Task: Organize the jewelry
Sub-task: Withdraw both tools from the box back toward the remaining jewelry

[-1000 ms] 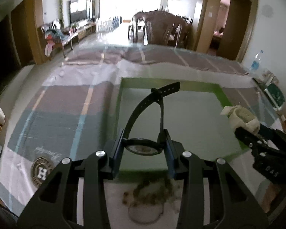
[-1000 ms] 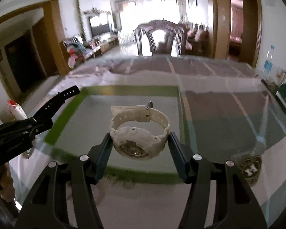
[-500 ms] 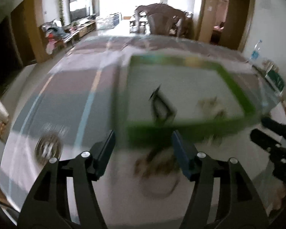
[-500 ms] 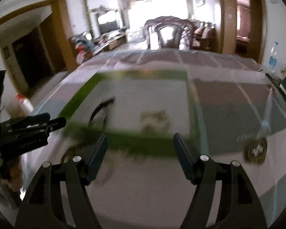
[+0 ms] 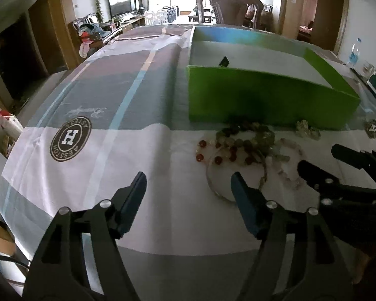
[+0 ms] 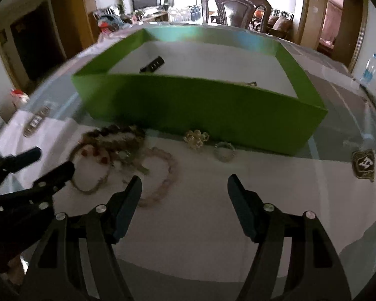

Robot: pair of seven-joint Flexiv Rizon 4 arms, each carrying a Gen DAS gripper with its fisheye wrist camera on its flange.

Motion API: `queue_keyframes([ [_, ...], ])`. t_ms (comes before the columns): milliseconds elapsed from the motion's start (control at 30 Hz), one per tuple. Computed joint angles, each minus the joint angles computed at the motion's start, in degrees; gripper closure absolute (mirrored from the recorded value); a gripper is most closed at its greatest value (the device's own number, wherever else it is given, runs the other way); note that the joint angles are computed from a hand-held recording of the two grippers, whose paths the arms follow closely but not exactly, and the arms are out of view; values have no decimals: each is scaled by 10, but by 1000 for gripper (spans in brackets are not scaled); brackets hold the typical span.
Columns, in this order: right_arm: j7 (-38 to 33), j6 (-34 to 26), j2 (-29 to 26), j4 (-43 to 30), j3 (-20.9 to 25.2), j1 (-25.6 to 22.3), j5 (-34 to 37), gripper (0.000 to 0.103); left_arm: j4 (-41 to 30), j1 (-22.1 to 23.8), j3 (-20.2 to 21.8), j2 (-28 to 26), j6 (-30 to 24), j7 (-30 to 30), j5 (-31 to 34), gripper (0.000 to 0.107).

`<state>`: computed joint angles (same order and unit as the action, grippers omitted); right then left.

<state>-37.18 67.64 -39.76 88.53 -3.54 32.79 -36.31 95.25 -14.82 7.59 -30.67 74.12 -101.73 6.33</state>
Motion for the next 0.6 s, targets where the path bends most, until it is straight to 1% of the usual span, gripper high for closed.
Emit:
queue_keyframes([
  [67, 9, -2, 2, 7, -10, 6, -10, 31, 1, -3, 1, -2, 1, 4, 7, 36],
  [100, 13, 0, 5, 14, -12, 7, -12, 28, 2, -5, 2, -2, 1, 3, 9, 36],
  [133, 21, 6, 10, 26, -14, 7, -15, 25, 3, -6, 2, -2, 2, 4, 10, 35],
  [200, 38, 24, 24, 54, -18, 4, -20, 22, 6, -3, -2, -1, 3, 8, 8, 34],
  [267, 64, 46, 42, 90, -30, 5, -30, 22, 2, -6, 2, -3, 0, 6, 9, 32],
  [367, 103, 60, 63, 128, -45, 6, -49, 22, -5, -8, 4, -8, -7, 3, 10, 32],
  [500, 150, 69, 77, 154, -60, 5, -83, 22, -10, -12, 8, -10, -12, -3, 16, 32],
  [600, 173, 73, 80, 162, -60, 0, -105, 22, -8, -15, 7, -7, -13, -1, 22, 33],
])
